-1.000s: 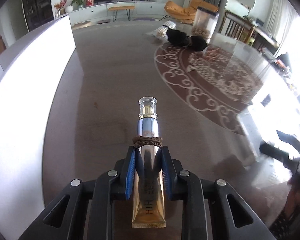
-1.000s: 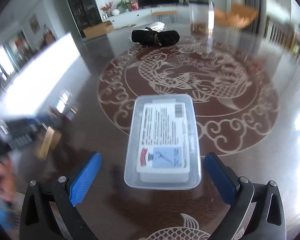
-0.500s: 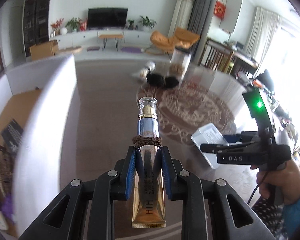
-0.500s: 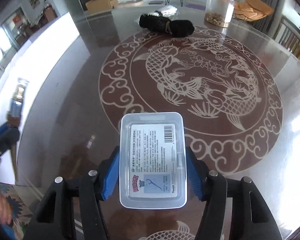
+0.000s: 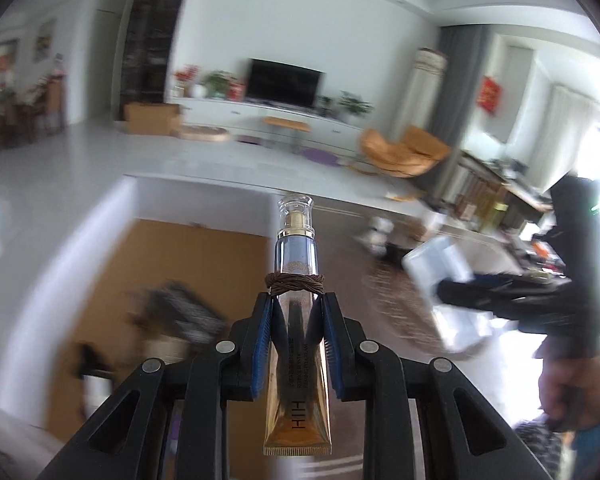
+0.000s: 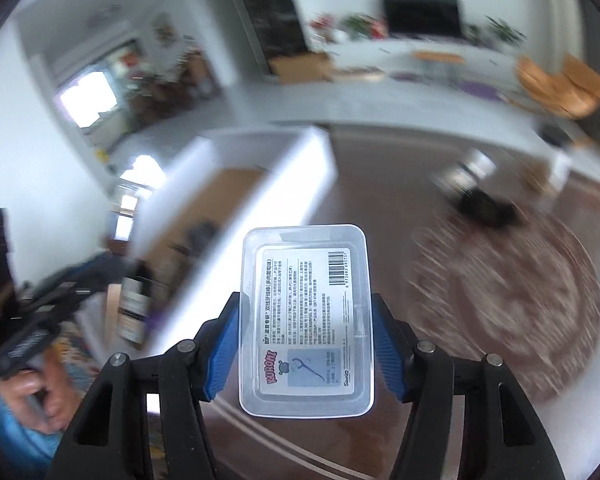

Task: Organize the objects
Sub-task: 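Carry the gold tube and plastic box into the white bin and open both grippers, then bring both open grippers back over the table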

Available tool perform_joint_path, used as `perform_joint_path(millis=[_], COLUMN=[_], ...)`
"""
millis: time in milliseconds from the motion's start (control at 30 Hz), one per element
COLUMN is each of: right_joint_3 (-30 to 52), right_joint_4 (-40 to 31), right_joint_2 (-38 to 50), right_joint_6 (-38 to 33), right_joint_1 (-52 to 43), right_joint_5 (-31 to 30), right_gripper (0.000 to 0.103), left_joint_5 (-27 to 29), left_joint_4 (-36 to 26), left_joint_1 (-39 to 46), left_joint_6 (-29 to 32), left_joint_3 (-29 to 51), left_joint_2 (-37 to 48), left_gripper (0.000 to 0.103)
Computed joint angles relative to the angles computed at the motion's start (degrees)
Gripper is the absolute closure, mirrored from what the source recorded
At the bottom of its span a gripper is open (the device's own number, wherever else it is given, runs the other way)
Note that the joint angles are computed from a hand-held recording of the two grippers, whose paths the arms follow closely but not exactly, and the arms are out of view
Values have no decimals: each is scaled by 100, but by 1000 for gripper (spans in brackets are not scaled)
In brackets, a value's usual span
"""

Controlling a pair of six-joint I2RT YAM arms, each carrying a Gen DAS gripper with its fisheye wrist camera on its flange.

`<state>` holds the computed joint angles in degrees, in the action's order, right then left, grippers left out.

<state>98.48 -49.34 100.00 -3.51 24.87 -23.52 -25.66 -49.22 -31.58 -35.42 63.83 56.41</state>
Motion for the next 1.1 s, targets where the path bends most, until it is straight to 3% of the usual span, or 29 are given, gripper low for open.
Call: perform_joint_path(millis=[67, 167, 300, 333, 367, 400, 433, 533, 700, 767, 867, 967, 1033, 1100], right_joint_3=[530, 1512, 2692, 3101, 3650, 3948, 3958, 2783, 115, -1054, -2123, -2790, -3199, -3564], right_joint_4=[-91, -298, -686, -912, -1274, -1452, -1451, -673, 1279, 2125, 2750, 3058, 3266, 3598], right_joint_2=[239, 962, 2135, 2498, 2922, 3199, 3258, 2611, 992, 507, 437, 555, 472, 386], right_joint_6=[214, 388, 692, 764, 777, 813, 821, 719, 584, 386, 52, -209, -345, -446], right_joint_1=[521, 1365, 1965, 2038, 2107, 2166, 2191, 2119, 1483, 990, 232, -484, -1015, -1419], right_joint_5=[-96, 69, 83, -4, -93, -93, -40, 113, 767, 1180, 1940, 2352, 2331, 2393], right_gripper=[42, 42, 41, 40, 33, 25, 24, 20, 1, 0, 0, 0, 0, 0], left_joint_5=[149, 805, 1414, 1603, 1782, 1813, 1727, 978, 461, 218, -177, -219, -24, 215], left_joint_4=[-296, -362, -327, -312, -267, -207, -176, -166, -242, -272, -137, 282, 515, 895], left_joint_1=[686, 1991, 3418, 3714, 3920, 3963, 3917, 3464, 2349, 1601, 286, -877, -1245, -1610], left_joint_6=[270, 762, 1355, 1452, 1495, 1462, 1405, 1144, 304, 6, -265, -247, -141, -55], left_joint_3=[-109, -510, -975, -1051, -1135, -1186, -1234, -1406, -1022, -925, -423, 152, 491, 756], left_joint_2=[-231, -478, -32, 110, 246, 344, 333, 26, 79, -45, 339, 1077, 1588, 2211], left_gripper=[78, 78, 74, 64, 57, 41, 28, 17, 17, 17, 17, 16, 6, 2])
